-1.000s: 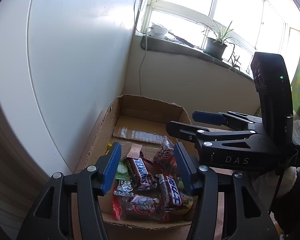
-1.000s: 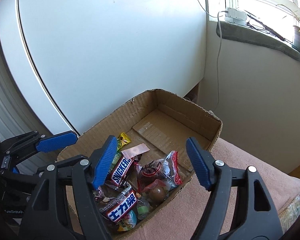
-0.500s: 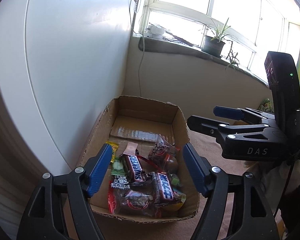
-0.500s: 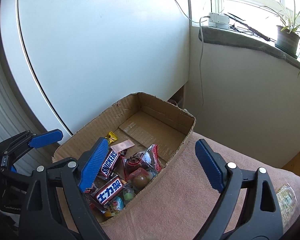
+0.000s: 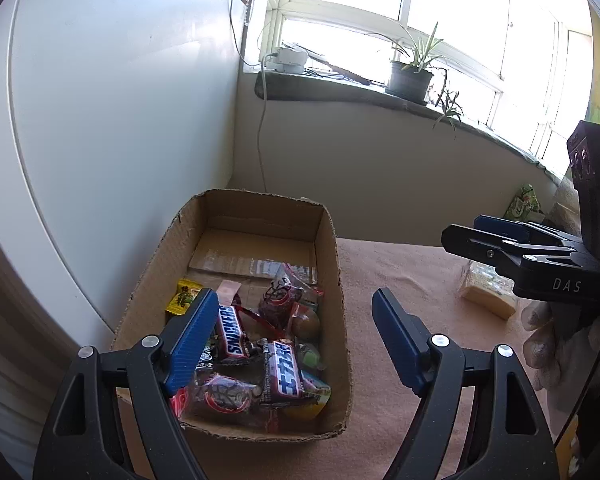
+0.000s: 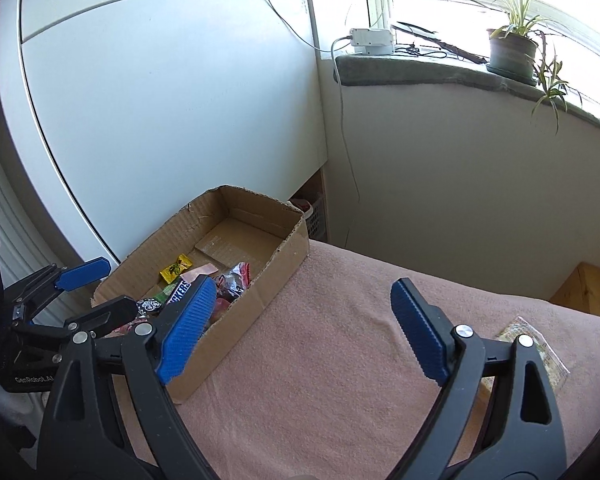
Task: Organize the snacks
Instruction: 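Withdraw the open right tool from the box toward the bread loaf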
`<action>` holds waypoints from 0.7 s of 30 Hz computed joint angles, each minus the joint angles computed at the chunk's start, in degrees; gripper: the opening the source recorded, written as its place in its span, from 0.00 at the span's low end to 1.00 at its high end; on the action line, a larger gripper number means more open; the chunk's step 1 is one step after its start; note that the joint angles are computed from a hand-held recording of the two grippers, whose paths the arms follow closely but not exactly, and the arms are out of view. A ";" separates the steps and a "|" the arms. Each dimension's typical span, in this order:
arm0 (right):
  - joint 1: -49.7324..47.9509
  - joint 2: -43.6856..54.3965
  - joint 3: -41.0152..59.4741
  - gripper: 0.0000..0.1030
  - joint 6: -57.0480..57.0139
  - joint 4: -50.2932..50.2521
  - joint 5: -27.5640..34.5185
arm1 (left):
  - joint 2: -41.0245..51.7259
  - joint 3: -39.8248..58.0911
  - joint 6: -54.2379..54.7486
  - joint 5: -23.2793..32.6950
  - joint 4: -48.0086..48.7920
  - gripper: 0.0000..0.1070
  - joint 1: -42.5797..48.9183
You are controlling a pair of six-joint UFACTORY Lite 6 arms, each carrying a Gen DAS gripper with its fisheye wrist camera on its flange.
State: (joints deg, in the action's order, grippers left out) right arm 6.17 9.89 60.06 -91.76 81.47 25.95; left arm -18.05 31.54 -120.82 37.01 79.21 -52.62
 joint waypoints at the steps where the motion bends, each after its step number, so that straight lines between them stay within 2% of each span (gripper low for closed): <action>1: -1.07 -0.97 -1.03 0.89 -0.37 -0.08 0.45 | 0.42 0.23 -0.48 0.19 0.12 0.74 -0.49; 12: -15.13 -12.60 -12.75 0.89 -2.83 -2.09 8.86 | 3.52 2.54 -6.22 2.44 2.00 0.74 -6.94; 16: -22.58 -14.32 -14.02 0.89 -1.83 -4.81 13.35 | 4.83 3.21 -12.00 -0.27 6.72 0.74 -7.93; 21: -33.74 -13.77 -14.14 0.89 -2.33 -7.19 19.16 | 8.21 3.53 -27.46 -6.02 18.45 0.74 -8.24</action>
State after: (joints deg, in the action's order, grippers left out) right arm -27.57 -3.89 45.92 -94.09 74.28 45.11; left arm -9.84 35.07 -148.27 30.99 97.66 -60.86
